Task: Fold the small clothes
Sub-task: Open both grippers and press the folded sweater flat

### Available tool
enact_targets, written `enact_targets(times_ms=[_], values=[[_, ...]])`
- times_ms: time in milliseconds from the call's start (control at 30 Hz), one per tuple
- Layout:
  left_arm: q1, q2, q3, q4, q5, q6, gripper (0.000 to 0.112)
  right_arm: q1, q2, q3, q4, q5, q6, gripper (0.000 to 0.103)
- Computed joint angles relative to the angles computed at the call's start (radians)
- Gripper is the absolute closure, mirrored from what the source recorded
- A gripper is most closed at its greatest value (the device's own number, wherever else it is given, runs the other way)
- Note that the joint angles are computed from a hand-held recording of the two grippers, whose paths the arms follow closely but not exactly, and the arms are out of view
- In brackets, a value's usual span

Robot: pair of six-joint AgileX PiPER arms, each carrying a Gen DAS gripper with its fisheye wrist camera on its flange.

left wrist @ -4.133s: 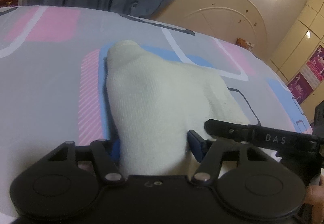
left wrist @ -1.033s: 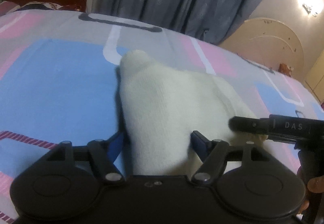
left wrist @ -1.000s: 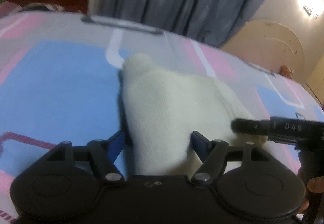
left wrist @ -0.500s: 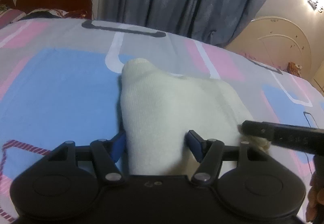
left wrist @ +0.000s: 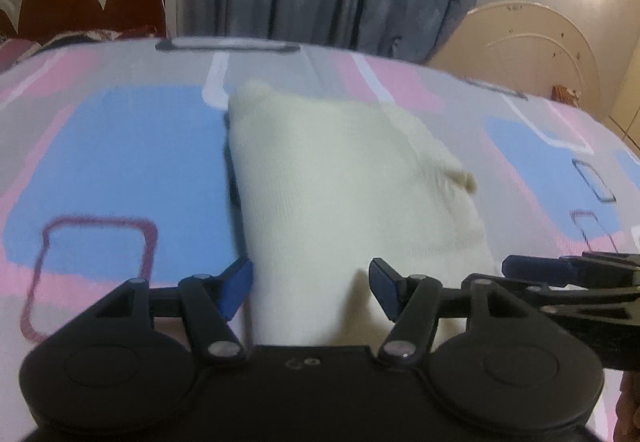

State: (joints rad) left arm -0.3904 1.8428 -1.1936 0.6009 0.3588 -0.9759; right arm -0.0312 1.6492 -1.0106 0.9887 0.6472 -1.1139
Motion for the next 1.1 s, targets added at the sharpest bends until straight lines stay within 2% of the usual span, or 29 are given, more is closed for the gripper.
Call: enact_targets(times_ms=[133, 233, 333, 433, 533, 600, 700, 867, 1000, 1100], values=[[-0.006, 0.018, 0.036, 0.064, -0.021, -0.089, 0.046, 0.018, 0.012, 0.054, -0.077, -0.102, 0.076, 0.052], [-0.011, 0.021, 0.043, 0.119, -0.023, -0.146, 0.038, -0.005, 0.012, 0.077, -0.045, -0.109, 0.071, 0.052], [-0.022, 0.026, 0.035, 0.136, -0.001, -0.162, 0.029, 0.0, -0.014, 0.108, -0.047, -0.161, 0.056, 0.052], [-0.039, 0.039, 0.018, 0.161, 0.04, -0.199, 0.023, 0.001, 0.0, 0.107, -0.054, -0.175, 0.061, 0.052], [-0.052, 0.048, -0.008, 0.144, 0.092, -0.204, 0.018, 0.039, -0.018, 0.105, -0.117, -0.209, 0.097, 0.052], [-0.058, 0.057, -0.029, 0.123, 0.125, -0.193, 0.016, 0.043, -0.016, 0.127, -0.078, -0.234, 0.017, 0.054], [-0.081, 0.066, -0.046, 0.16, 0.184, -0.254, 0.012, -0.021, 0.02, 0.105, 0.002, -0.152, -0.006, 0.054], [-0.096, 0.069, -0.05, 0.172, 0.219, -0.337, 0.011, -0.052, 0.032, 0.093, 0.034, -0.112, -0.037, 0.054], [-0.093, 0.073, -0.066, 0.124, 0.236, -0.324, 0.011, -0.067, 0.03, 0.096, 0.054, -0.092, -0.068, 0.054], [-0.105, 0.097, -0.12, 0.103, 0.301, -0.271, 0.01, -0.071, 0.034, 0.078, 0.02, -0.069, -0.045, 0.054]])
